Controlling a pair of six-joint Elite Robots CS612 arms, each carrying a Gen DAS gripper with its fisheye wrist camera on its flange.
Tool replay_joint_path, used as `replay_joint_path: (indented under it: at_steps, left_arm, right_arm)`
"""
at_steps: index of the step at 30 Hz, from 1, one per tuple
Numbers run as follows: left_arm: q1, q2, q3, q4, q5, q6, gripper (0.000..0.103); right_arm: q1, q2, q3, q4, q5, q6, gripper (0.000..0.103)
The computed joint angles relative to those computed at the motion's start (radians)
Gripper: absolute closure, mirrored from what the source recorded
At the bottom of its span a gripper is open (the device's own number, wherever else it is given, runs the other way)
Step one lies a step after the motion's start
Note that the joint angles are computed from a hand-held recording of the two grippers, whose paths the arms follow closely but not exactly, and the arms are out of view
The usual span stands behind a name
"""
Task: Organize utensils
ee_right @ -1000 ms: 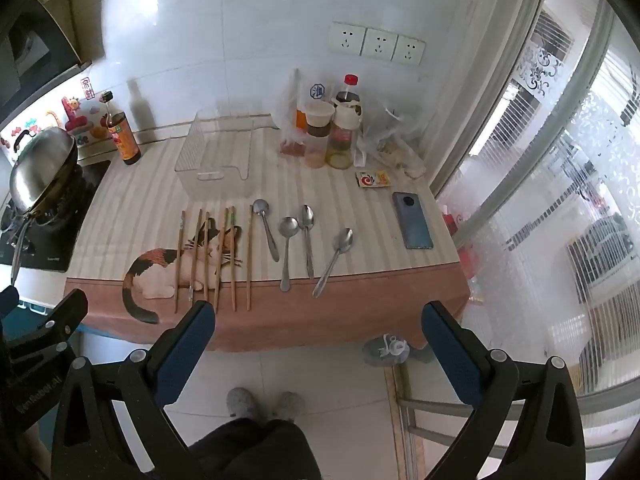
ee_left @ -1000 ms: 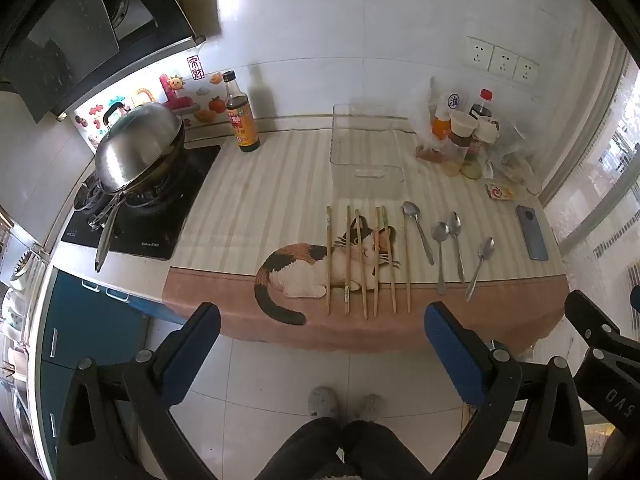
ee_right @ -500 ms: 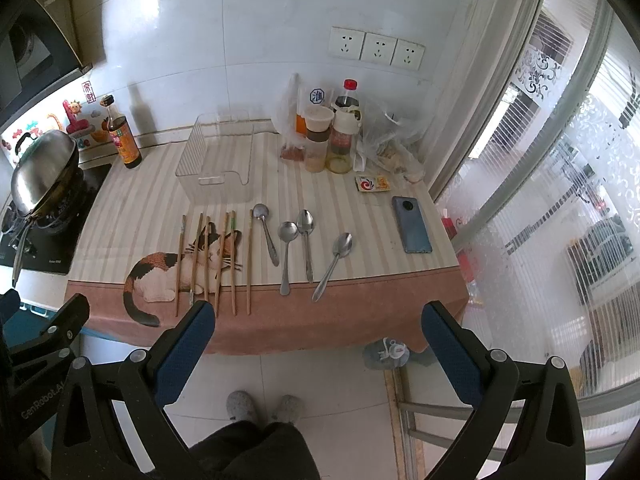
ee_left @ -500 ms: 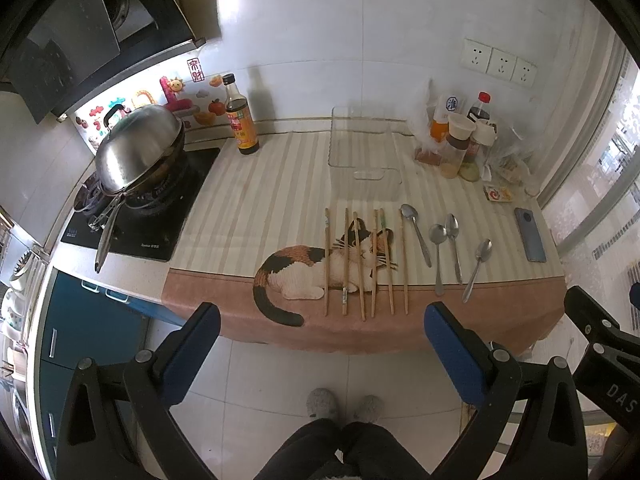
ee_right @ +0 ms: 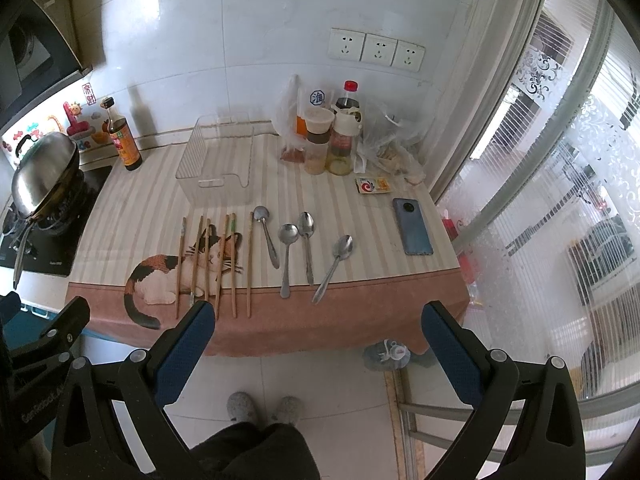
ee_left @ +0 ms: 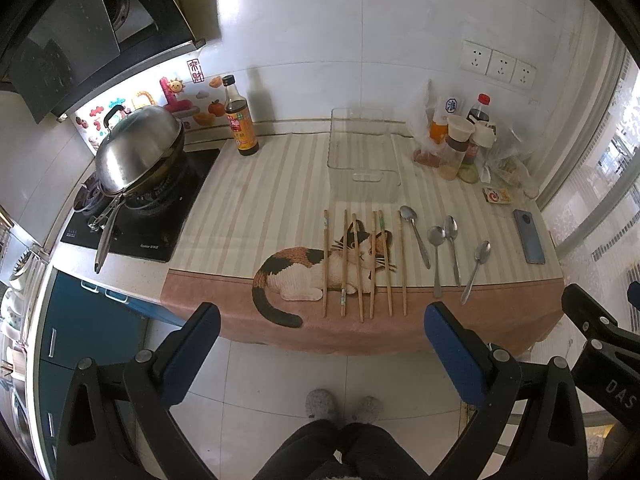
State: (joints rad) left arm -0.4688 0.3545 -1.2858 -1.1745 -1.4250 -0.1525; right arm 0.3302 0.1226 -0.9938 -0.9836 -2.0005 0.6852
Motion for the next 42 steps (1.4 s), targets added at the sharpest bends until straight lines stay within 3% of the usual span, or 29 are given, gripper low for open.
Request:
replay_joint_path:
  at_steps: [42]
  left_arm:
    - [-0.005,-0.014,0.029,-0.020,0.002,-0.013,0.000]
  right_arm:
    - [0.001,-0.016,0.036,-0.017,0.005,0.000,0.000]
